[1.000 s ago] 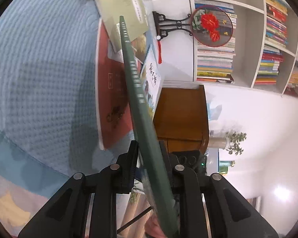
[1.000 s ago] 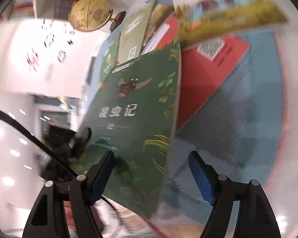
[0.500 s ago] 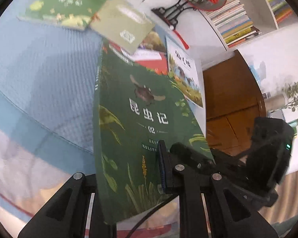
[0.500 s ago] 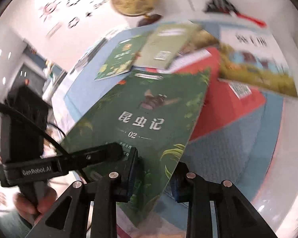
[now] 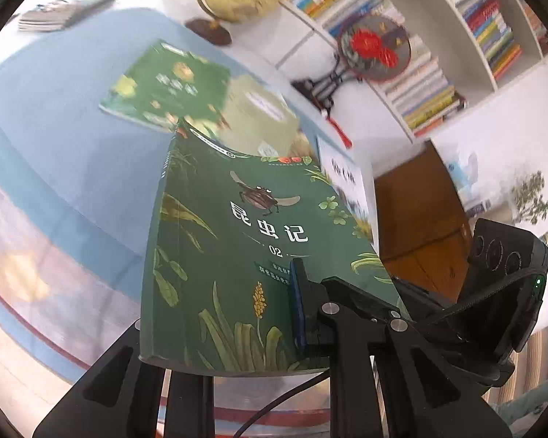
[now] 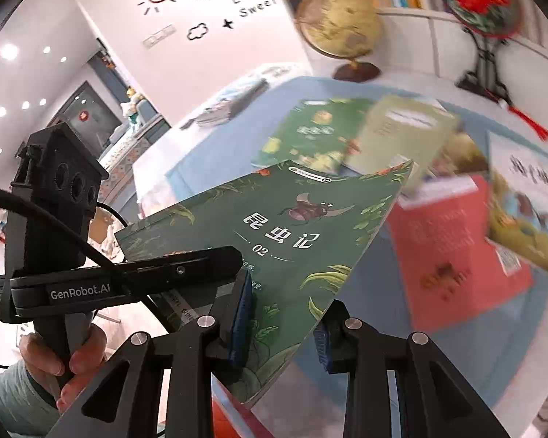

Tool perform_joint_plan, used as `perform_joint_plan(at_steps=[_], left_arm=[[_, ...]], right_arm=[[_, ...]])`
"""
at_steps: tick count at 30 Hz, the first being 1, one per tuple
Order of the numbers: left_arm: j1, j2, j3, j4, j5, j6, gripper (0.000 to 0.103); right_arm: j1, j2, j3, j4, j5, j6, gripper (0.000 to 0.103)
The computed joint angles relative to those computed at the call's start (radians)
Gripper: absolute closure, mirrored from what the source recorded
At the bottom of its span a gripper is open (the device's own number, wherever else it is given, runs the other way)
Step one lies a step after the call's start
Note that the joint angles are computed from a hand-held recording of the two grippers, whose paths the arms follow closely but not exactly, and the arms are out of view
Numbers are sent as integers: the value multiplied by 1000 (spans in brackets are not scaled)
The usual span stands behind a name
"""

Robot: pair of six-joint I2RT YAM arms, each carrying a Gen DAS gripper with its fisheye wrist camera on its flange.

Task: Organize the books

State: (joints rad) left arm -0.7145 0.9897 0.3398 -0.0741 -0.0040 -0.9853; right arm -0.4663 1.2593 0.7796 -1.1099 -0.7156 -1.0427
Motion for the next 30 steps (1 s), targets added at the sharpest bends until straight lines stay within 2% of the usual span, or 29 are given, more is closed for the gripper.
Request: perform_joint_plan(at_steps=[2, 4, 7, 8, 9, 11, 13, 17, 20, 23, 27, 30], left_arm=[[146, -109, -29, -68, 95, 84, 88], [389, -192, -37, -162, 295, 249, 87], [766, -158, 16, -281, 525, 531, 87], [892, -112, 47, -316, 604, 640, 87], [1017, -46, 85, -367, 710, 783, 87], [1248, 141, 206, -475, 828, 1067, 87], [1379, 306, 330, -557, 873, 1250, 88], [1526, 585, 583, -700, 906, 1485, 88], [1571, 737, 738, -758, 925, 1540, 88], [1580, 851, 872, -761, 936, 1543, 88], [1558, 1050, 1132, -765, 938, 1471, 88], [1527, 1188, 1323, -730, 909, 1383, 88]], right_arm=[[151, -60, -23, 82, -5, 175, 73], [292, -100, -45, 177, 11, 350, 73], [568, -125, -71, 378, 96, 678, 73], [689, -115, -68, 460, 150, 815, 73], [761, -110, -67, 508, 195, 897, 73], [952, -40, -37, 649, 312, 1091, 73], [1079, 47, 4, 752, 397, 1206, 73], [1250, 267, 160, 874, 505, 1373, 72], [1319, 388, 271, 902, 535, 1434, 71], [1367, 518, 425, 878, 605, 1409, 71], [1345, 705, 668, 828, 584, 1375, 71], [1303, 898, 936, 758, 525, 1327, 71]])
